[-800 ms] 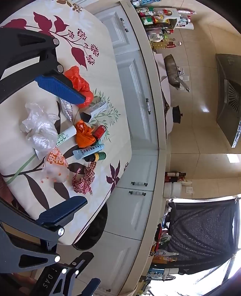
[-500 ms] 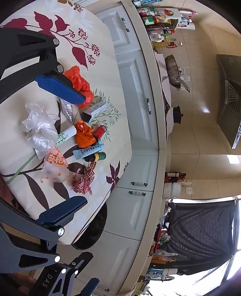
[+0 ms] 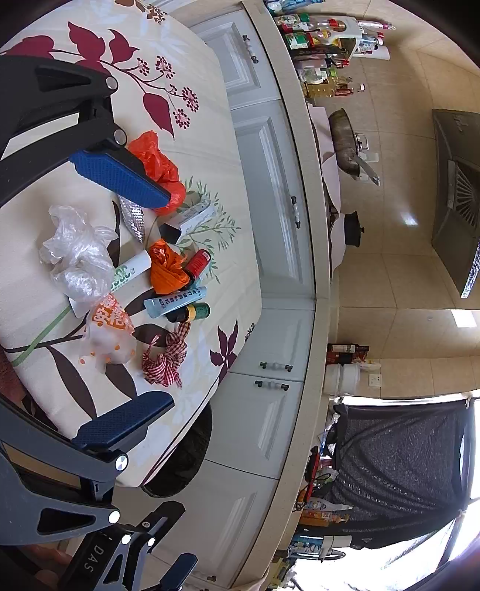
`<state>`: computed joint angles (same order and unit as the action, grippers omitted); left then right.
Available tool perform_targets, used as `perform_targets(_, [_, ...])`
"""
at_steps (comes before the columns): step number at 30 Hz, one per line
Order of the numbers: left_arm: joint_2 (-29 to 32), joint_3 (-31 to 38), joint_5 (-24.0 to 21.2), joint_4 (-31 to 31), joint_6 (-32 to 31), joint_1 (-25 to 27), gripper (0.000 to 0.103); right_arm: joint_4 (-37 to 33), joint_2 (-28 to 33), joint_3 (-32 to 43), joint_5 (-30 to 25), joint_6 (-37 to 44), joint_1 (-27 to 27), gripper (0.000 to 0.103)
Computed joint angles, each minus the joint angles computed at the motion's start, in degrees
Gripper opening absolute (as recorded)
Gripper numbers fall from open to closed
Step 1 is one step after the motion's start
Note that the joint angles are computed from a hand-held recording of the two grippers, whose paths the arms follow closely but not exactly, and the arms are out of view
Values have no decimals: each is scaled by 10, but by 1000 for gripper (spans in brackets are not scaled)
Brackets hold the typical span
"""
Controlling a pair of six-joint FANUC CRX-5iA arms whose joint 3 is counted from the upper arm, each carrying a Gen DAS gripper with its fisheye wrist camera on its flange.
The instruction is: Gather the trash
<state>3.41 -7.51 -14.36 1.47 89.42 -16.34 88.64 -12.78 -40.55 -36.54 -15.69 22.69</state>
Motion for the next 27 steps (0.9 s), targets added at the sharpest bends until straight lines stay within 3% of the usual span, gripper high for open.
perform_targets(27, [1, -11, 7, 27, -25, 4, 97, -2, 0, 0, 0, 2, 1, 99])
